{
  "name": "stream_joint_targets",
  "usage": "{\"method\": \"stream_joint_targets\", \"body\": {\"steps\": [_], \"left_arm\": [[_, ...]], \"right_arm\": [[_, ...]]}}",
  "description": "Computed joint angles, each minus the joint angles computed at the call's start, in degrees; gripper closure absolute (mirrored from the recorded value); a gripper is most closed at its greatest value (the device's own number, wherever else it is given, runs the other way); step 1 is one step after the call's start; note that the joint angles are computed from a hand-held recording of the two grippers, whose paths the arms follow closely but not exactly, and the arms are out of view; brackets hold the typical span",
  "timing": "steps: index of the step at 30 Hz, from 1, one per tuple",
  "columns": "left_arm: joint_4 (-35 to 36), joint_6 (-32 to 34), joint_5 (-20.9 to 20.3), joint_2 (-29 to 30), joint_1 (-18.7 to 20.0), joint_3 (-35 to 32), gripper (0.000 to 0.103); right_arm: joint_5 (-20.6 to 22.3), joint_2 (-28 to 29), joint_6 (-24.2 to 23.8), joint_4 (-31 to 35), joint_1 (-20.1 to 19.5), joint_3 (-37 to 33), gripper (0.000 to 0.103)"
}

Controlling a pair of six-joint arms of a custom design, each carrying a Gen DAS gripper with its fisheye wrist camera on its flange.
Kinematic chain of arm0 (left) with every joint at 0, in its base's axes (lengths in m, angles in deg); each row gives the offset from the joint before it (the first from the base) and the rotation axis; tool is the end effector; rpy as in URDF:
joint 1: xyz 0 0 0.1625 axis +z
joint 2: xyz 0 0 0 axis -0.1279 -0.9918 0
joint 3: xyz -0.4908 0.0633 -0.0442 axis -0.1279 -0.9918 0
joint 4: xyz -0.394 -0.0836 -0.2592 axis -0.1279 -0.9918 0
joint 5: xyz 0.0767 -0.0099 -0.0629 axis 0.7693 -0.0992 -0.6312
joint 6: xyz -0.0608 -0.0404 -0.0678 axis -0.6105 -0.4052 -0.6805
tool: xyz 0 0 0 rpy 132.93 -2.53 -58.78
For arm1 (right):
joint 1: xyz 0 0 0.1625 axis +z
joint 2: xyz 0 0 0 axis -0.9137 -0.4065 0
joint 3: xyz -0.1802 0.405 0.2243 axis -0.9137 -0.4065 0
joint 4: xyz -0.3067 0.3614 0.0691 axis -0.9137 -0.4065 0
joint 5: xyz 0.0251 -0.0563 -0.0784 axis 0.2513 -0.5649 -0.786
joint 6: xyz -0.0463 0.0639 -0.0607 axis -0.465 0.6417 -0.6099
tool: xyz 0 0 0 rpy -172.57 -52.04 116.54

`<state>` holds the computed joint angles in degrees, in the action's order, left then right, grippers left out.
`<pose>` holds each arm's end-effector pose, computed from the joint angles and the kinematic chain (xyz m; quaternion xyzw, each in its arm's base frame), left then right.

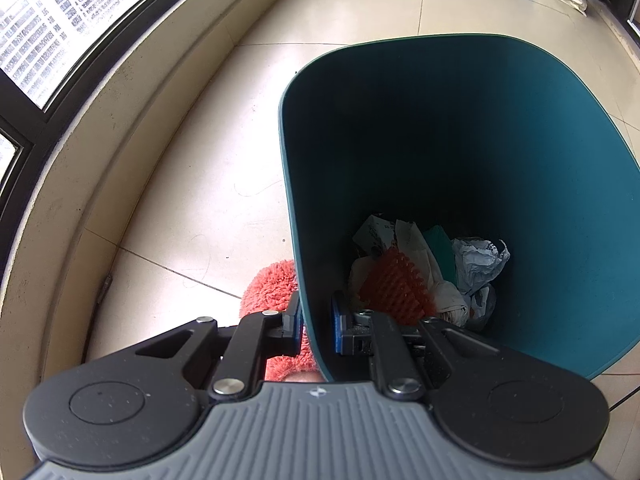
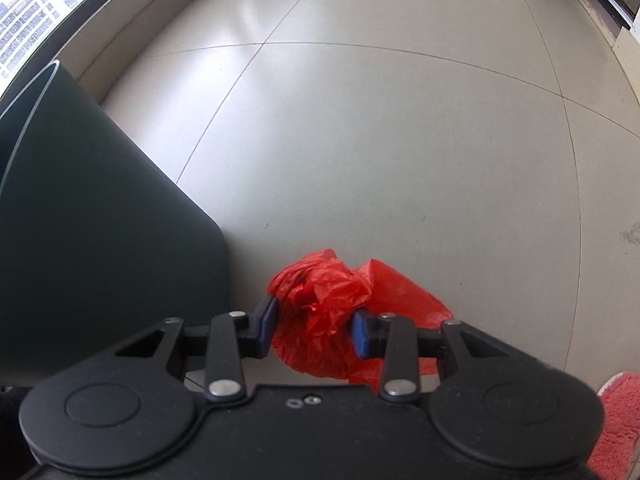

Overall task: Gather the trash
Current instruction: 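Carry the red bag into the bin and open the right tool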

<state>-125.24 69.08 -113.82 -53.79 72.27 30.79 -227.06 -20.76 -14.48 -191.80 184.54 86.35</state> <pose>-0.2008 -0.8867 0.3800 0.5049 0.7991 -0.0131 0.3263 0.3706 -0.5767 0.0854 -0.3323 -0.8157 0.3595 0.3082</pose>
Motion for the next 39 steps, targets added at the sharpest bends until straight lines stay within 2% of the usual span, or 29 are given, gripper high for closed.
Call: {"method": "stream_joint_targets", "body": {"steps": [4,8,14,17,19,21,25,29,39], "left_arm": [[-0.19,-0.1,-0.56,-0.17,0.04,-0.18,0.09],[-0.1,-0.02,-1.3,-0.22,0.09,-0.53,0.09],[1.09,-0.73,-2.9,-0.03,0.35,-1.92,0.09],[1.48,-0.75,-3.37,0.02,0.46,-2.24,0.09],[1.9,-0.76,-3.75,0.11,0.56,-2.63,0.09],[2.58,-1.09,-4.13,0.29,0.66,-3.22,0.09],[3.08,-0.65,-4.67,0.51,0.86,-3.99,0.089],[3.77,-0.6,-5.29,0.72,1.1,-4.63,0.089],[3.84,0.09,-5.85,0.69,1.31,-4.78,0.089]], "right_arm": [[-4.17,0.57,-5.69,1.58,4.37,-5.53,0.067],[-6.43,3.01,-15.47,-2.4,7.27,-11.43,0.066],[-4.58,8.0,-29.74,-8.9,8.23,-20.58,0.066],[-2.79,10.5,-34.23,-10.4,7.44,-24.38,0.066],[-1.68,11.19,-35.78,-8.82,6.94,-27.27,0.066],[-0.42,12.54,-36.65,-7.75,5.2,-29.82,0.066],[1.63,15.68,-33.62,-1.07,3.39,-35.18,0.065],[3.18,17.35,-29.17,4.04,1.52,-36.7,0.065],[6.96,19.74,-19.61,10.59,-1.81,-37.28,0.064]]}}
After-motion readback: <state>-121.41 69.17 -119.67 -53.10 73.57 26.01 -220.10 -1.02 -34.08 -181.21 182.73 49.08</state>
